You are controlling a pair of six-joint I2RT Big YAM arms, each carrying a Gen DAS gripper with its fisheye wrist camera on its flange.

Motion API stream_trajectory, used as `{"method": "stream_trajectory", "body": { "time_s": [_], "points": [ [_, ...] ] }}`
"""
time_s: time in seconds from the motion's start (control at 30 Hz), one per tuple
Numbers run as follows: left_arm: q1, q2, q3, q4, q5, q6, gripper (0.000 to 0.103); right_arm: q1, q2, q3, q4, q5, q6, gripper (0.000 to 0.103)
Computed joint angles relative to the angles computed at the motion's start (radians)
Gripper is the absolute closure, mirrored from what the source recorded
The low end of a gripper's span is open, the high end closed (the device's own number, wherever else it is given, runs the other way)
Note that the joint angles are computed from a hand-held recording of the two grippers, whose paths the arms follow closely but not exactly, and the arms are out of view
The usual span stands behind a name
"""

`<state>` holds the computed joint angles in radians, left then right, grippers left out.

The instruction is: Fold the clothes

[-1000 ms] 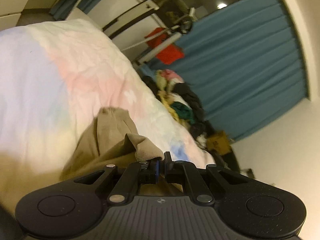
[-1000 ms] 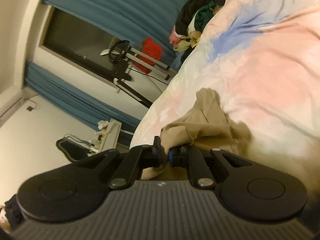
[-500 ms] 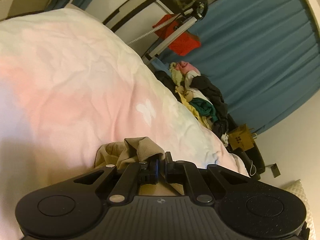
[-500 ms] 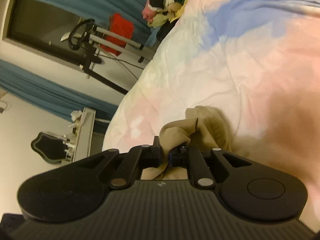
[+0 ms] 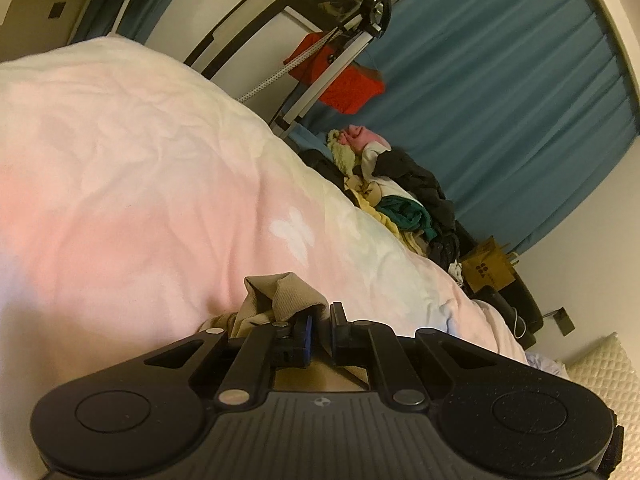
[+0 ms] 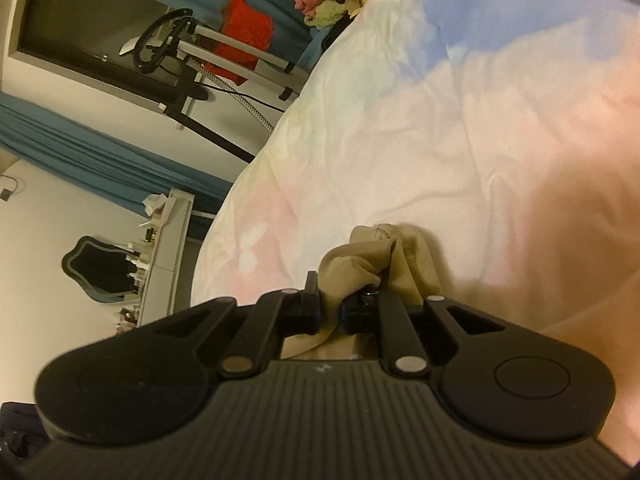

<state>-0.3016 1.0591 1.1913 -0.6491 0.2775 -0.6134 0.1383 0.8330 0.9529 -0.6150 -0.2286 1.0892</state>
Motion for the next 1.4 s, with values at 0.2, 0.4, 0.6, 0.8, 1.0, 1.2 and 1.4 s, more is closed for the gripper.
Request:
{"method": "stream_trajectory", "body": {
  "time_s": [0.2, 0.4, 0.6, 0.8, 1.0, 1.2, 1.4],
  "points": [
    [-0.077, -0.044, -0.017, 0.037, -0.138, 0.173, 0.028, 0.083, 0.01, 0.066, -0.077, 0.06, -0.14, 0.02],
    [-0.15, -0.107, -0.019, -0.026, -0.198, 0.3, 0.02, 0.273, -0.013, 0.13, -0.212, 0.296, -0.292, 0.022],
    [-0.183, -0.082, -0.005, -0.112, -0.244, 0.36, 0.019, 0.364, -0.008, 0.137, -0.268, 0.428, -0.394, 0.072],
    [-0.174, -0.003, 0.017, -0.157, -0.275, 0.375, 0.019, 0.347, 0.098, 0.143, -0.209, 0.499, -0.548, 0.073],
    [-0.172, 0.018, 0.025, -0.161, -0.279, 0.404, 0.019, 0.319, 0.131, 0.112, -0.148, 0.484, -0.555, 0.073],
    [-0.174, -0.057, 0.017, -0.205, -0.274, 0.404, 0.021, 0.376, 0.075, 0.146, -0.239, 0.527, -0.515, 0.072],
    [-0.205, -0.162, 0.018, -0.283, -0.267, 0.4, 0.021, 0.506, -0.005, 0.179, -0.354, 0.633, -0.469, 0.072]
  ]
}}
